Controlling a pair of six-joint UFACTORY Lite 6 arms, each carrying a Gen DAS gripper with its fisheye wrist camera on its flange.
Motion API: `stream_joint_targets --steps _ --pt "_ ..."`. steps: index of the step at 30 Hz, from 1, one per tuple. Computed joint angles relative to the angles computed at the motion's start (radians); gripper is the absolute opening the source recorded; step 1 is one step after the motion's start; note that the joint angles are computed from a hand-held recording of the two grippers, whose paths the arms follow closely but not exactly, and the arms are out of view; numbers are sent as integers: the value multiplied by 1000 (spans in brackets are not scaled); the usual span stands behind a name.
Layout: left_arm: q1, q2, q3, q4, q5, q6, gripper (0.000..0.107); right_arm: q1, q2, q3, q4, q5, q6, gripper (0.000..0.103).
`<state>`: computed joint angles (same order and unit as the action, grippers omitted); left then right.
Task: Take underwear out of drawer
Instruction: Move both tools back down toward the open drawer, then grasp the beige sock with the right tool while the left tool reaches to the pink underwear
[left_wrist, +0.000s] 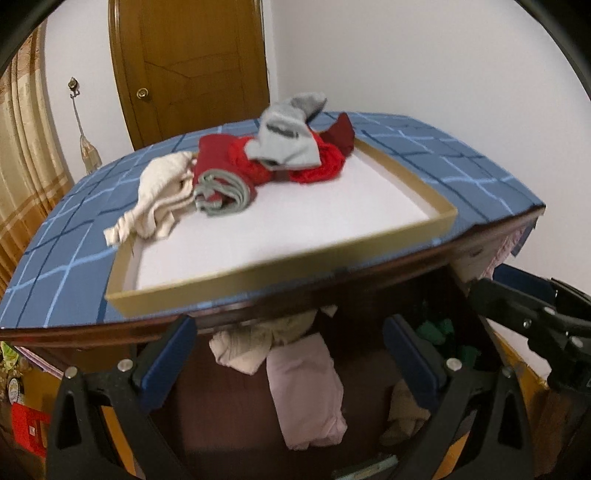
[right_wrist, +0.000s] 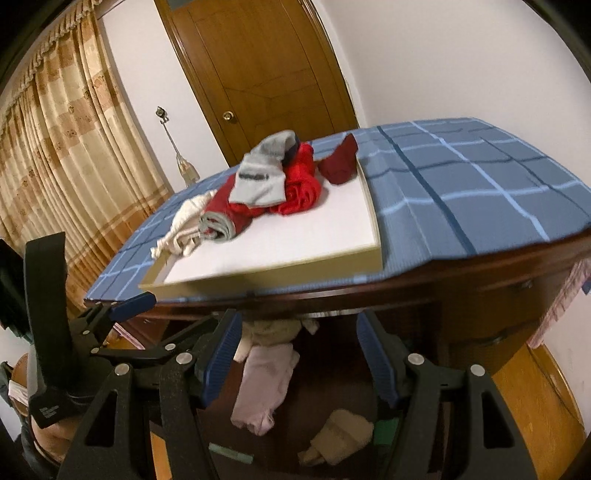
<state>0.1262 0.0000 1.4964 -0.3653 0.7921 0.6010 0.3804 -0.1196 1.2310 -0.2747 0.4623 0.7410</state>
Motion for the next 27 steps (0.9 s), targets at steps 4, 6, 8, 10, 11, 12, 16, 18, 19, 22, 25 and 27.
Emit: stream_joint_targets --steps 4,6,8,10,11,12,16,18,19,22,25,27 --pt "16 -32 -73 10 -11 22 102 10 -43 -86 -17 -13 57 67" --pt "43 -34 -102 4 -4 39 102 10 -70 -130 -24 -18 82 67" --pt "67 -32 -121 -1 1 54 102 4 -85 -157 -12 -14 82 67" --pt "92 -36 -146 -5 0 70 102 -9 -92 -180 37 -4 42 67" --pt "103 -36 -156 -8 2 78 102 -15 -96 -193 57 0 26 67" --pt "113 -33 -165 -8 4 83 102 -18 -101 -202 68 3 17 67" --pt "134 -18 -199 26 3 80 102 -48 -97 -223 165 33 -76 67" --pt "132 -8 -212 45 0 71 102 -65 -83 -226 230 50 -144 67" --pt "129 -2 -218 54 -1 66 102 -74 -78 -230 268 52 -180 67" --pt "117 17 -220 82 3 49 102 -106 -51 -239 416 59 -309 67" --pt "110 35 -217 105 5 42 102 -131 -2 -226 548 75 -423 67" --pt "108 58 -195 120 21 29 102 -144 34 -203 622 96 -491 67"
